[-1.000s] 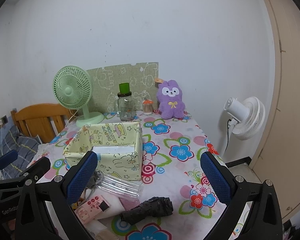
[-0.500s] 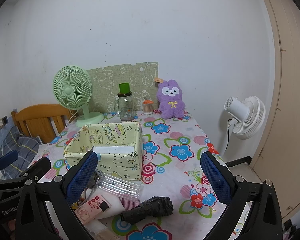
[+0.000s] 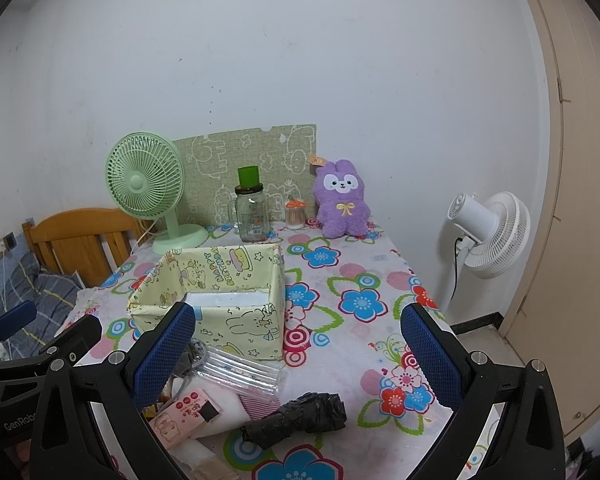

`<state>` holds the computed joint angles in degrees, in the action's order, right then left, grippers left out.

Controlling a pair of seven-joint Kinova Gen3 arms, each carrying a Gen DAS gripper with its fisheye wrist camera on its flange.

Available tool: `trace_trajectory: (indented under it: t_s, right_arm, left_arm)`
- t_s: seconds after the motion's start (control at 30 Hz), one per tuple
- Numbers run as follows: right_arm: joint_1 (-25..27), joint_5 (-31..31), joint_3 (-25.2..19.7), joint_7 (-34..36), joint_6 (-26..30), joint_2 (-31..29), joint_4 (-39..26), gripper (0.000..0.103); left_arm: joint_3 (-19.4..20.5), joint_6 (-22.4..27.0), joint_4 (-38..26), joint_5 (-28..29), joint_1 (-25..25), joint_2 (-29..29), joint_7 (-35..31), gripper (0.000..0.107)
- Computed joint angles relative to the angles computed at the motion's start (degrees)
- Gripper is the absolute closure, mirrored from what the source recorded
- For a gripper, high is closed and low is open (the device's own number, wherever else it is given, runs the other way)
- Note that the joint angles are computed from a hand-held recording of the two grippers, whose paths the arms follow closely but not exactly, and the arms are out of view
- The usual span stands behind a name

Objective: Organize soft objects

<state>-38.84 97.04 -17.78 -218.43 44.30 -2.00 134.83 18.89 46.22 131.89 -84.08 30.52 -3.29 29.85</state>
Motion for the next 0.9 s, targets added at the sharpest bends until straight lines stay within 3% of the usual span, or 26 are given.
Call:
trace_trajectory:
  t_s: [0.9]
  right_arm:
    - [-0.3,-0.3,-0.1,-0.2,-0.1,-0.4,0.1,0.0]
  left_arm:
    - [0.2,0.5,-0.2,0.2,0.3,-0.1,-0.2,0.006]
